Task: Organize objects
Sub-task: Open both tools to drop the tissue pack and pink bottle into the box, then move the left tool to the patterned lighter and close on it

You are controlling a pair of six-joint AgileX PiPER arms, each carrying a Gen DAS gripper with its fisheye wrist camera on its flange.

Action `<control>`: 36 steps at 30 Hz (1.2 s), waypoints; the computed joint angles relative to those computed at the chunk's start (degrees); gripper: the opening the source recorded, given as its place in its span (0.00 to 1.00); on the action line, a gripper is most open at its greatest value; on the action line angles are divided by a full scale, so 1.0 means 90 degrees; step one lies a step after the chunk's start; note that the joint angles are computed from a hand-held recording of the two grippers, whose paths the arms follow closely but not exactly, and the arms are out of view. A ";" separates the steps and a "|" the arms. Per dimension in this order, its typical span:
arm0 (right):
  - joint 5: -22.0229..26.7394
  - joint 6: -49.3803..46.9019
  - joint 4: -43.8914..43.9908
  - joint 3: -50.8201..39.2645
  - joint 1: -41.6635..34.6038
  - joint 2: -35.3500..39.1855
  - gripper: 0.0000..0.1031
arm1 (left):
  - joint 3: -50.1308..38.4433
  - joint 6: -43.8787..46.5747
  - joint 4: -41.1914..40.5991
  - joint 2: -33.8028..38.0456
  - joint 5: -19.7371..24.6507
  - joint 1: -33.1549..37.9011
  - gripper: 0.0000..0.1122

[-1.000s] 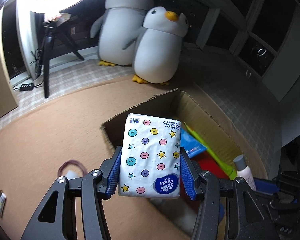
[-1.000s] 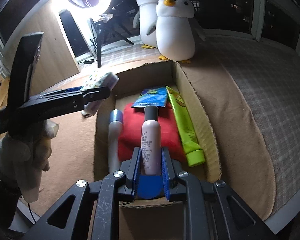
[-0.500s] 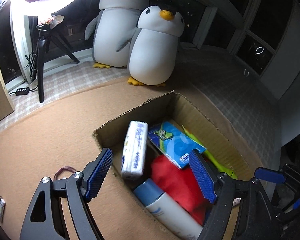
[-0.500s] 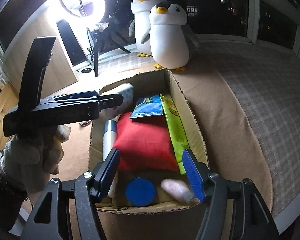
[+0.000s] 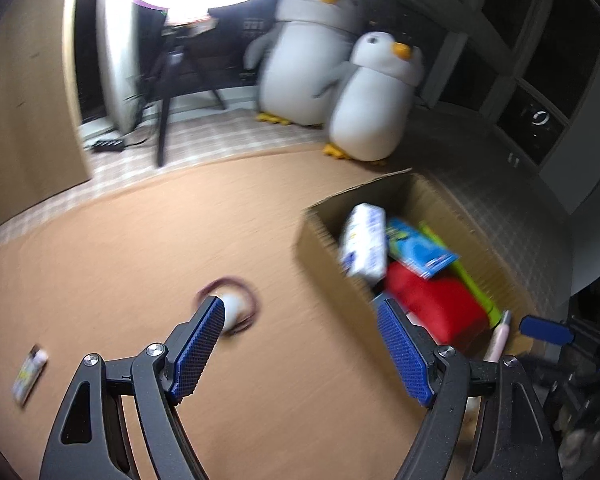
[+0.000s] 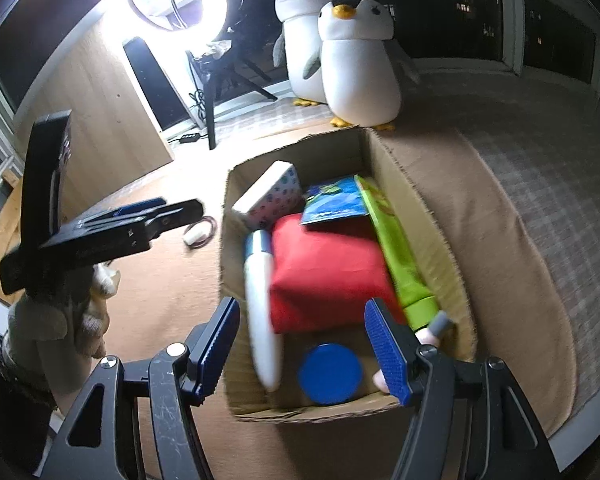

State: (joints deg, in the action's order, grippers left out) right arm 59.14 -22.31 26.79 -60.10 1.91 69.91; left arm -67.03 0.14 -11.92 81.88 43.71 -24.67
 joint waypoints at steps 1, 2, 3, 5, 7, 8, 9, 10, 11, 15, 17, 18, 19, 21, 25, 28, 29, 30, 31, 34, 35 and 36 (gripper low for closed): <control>-0.0025 0.0082 -0.0008 0.0027 0.0076 -0.0027 0.59 | 0.0138 0.0150 -0.0093 -0.0137 0.0030 0.0193 0.73; -0.0060 0.0188 -0.0004 0.0068 0.0182 -0.0065 0.59 | 0.0286 0.0344 -0.0217 -0.0291 0.0079 0.0429 0.73; -0.0082 0.0262 -0.0001 0.0095 0.0257 -0.0092 0.59 | 0.0458 0.0604 -0.0365 -0.0478 0.0158 0.0760 0.73; -0.0144 0.0517 -0.0026 0.0126 0.0529 -0.0142 0.59 | 0.0673 0.1055 -0.0581 -0.0696 0.0296 0.1315 0.73; -0.0222 0.0811 -0.0124 0.0129 0.0849 -0.0182 0.59 | 0.0869 0.1627 -0.0837 -0.0874 0.0473 0.2034 0.73; -0.0259 0.0921 -0.0152 0.0123 0.0992 -0.0183 0.59 | 0.0966 0.1953 -0.0977 -0.0942 0.0570 0.2470 0.73; -0.0295 0.1022 -0.0192 0.0121 0.1126 -0.0179 0.59 | 0.1019 0.2174 -0.1075 -0.0961 0.0623 0.2745 0.73; -0.0357 0.1201 -0.0277 0.0111 0.1340 -0.0169 0.59 | 0.1066 0.2473 -0.1194 -0.0963 0.0699 0.3136 0.73; -0.0412 0.1342 -0.0342 0.0098 0.1512 -0.0153 0.59 | 0.1099 0.2753 -0.1306 -0.0958 0.0774 0.3500 0.73; -0.0600 0.1863 -0.0576 0.0038 0.2195 -0.0052 0.60 | 0.1082 0.3806 -0.1667 -0.0741 0.1011 0.4806 0.73; -0.0693 0.2153 -0.0716 0.0002 0.2532 0.0021 0.59 | 0.1012 0.4309 -0.1795 -0.0535 0.1068 0.5384 0.73; -0.0730 0.2272 -0.0767 -0.0019 0.2670 0.0066 0.60 | 0.0977 0.4433 -0.1811 -0.0445 0.1059 0.5530 0.73; -0.0766 0.2414 -0.0837 -0.0043 0.2829 0.0110 0.60 | 0.0938 0.4542 -0.1818 -0.0362 0.1067 0.5667 0.72; -0.0812 0.2635 -0.0960 -0.0084 0.3073 0.0181 0.59 | 0.0840 0.4805 -0.1862 -0.0139 0.1086 0.5963 0.72; -0.0864 0.2995 -0.1169 -0.0171 0.3482 0.0286 0.59 | 0.0700 0.5038 -0.1885 0.0204 0.1042 0.6184 0.72; -0.0863 0.3186 -0.1280 -0.0202 0.3644 0.0309 0.59 | 0.0529 0.5172 -0.2043 0.0544 0.1127 0.6308 0.72; -0.0847 0.3239 -0.1309 -0.0203 0.3680 0.0302 0.59 | 0.0457 0.5189 -0.2093 0.0662 0.1184 0.6347 0.72; -0.0826 0.3275 -0.1320 -0.0194 0.3703 0.0289 0.60 | 0.0390 0.5156 -0.2151 0.0825 0.1193 0.6301 0.72; -0.0816 0.3330 -0.1337 -0.0188 0.3731 0.0289 0.60 | 0.0355 0.5159 -0.2170 0.0913 0.1198 0.6313 0.72; -0.0755 0.3449 -0.1347 -0.0141 0.3752 0.0225 0.59 | 0.0317 0.5267 -0.2186 0.1122 0.1154 0.6299 0.72; -0.0738 0.3489 -0.1380 -0.0134 0.3763 0.0206 0.59 | 0.0315 0.5309 -0.2196 0.1173 0.1139 0.6285 0.72; -0.0723 0.3537 -0.1424 -0.0120 0.3775 0.0181 0.59 | 0.0318 0.5350 -0.2212 0.1227 0.1129 0.6283 0.72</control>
State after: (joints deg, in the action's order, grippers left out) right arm 52.63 9.52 13.97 -61.18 35.88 71.54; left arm -64.16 48.29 -31.83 92.92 53.87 31.87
